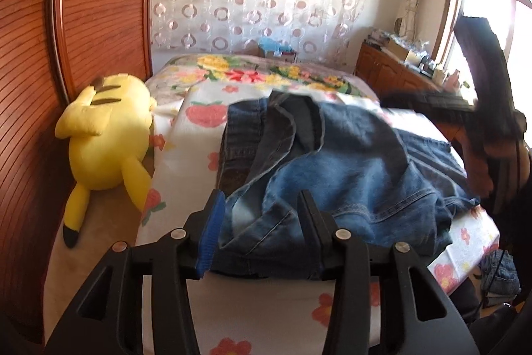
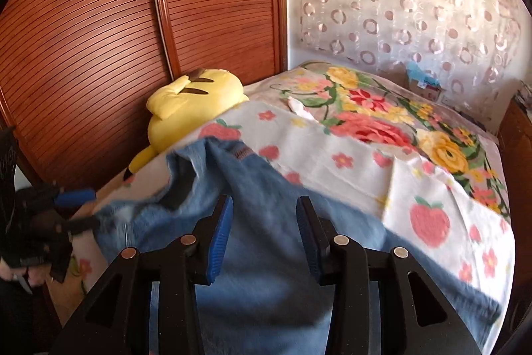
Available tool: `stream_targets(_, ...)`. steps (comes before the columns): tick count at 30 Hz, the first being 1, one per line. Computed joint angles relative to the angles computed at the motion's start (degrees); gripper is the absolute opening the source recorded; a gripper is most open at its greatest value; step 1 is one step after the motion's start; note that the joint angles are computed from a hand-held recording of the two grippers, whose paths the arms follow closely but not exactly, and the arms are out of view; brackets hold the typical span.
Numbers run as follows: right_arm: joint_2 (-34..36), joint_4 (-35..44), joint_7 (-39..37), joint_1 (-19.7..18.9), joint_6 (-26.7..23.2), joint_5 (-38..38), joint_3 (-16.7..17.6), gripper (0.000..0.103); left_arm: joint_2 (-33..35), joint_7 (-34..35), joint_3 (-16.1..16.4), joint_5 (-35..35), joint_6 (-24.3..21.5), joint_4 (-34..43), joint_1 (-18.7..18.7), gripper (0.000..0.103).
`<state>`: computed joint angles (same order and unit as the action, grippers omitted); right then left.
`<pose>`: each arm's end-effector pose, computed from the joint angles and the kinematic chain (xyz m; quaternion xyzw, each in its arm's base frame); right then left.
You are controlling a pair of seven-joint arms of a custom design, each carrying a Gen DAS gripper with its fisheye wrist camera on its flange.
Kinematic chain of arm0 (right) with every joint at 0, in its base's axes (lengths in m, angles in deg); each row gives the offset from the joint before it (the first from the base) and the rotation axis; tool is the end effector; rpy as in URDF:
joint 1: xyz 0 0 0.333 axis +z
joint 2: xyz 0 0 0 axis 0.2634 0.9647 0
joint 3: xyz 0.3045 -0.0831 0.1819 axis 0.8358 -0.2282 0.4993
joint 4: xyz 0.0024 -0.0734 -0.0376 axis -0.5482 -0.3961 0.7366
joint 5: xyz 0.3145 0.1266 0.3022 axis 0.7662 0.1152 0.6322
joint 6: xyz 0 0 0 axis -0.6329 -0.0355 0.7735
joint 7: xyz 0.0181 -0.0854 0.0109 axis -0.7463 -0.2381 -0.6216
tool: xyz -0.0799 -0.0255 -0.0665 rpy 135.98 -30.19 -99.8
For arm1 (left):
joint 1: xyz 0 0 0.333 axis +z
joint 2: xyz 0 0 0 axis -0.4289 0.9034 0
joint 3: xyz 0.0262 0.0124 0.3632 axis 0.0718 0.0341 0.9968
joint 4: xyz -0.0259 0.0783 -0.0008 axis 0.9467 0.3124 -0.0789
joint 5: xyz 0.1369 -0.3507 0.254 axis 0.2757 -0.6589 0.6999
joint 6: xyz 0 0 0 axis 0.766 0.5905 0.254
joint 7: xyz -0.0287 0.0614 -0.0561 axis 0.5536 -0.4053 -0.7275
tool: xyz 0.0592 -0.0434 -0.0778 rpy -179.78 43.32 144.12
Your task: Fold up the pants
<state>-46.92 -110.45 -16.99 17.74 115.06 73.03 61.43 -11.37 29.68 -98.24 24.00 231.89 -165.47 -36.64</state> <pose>0.7335 0.1026 0.6039 -0.8697 0.2277 -0.0862 0.4294 0.5412 -0.2913 0.5613 -0.7363 0.5212 -0.3127 0.2974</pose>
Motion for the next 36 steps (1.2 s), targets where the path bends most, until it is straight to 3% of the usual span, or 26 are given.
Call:
stream_targets(12,-8.41,-13.40,-2.87,-2.93,0.42,1.41,-4.43,0.041,5.64,8.01,1.38,-6.82,-1.83,3.63,-1.80,0.041)
stream_targets(18,-9.37,-14.70,-1.67,-3.71,-3.28,0.34,-6.05,0.041,6.04,8.76,1.94,-8.20,-1.64,3.03,-2.20,0.041)
stream_targets(21,-10.53,-16.31,-2.14,-3.65,-4.57,0.12,-6.16,0.041,6.04,8.82,2.02,-8.43,-0.31,2.72,-2.29,0.024)
stream_targets(22,-10.81,-16.64,-2.42,-3.58,-5.11,0.24,-6.21,0.039,6.07,8.82,1.98,-8.32,-0.21,2.77,-2.35,0.016)
stream_targets(26,-10.87,-16.66,-2.69,-3.55,-6.89,0.55,-6.62,0.034,5.37,5.19,1.52,-4.02,-2.13,3.16,-2.88,0.010)
stream_targets(29,-10.83,-16.53,-2.89,-3.79,-8.27,0.45,-6.87,0.028,2.84,1.62,1.10,-0.92,-2.47,1.79,-2.75,0.008)
stream_targets(33,-9.98,-15.78,-3.88,-4.28,-10.26,-0.75,-7.11,0.010,1.49,2.00,0.25,-1.21,-5.74,1.16,-2.56,0.008)
stream_targets(36,-8.53,-14.32,-4.15,-4.73,-10.75,-2.23,-7.06,0.008,1.48,2.12,0.48,-2.86,-6.05,0.51,-2.10,0.008)
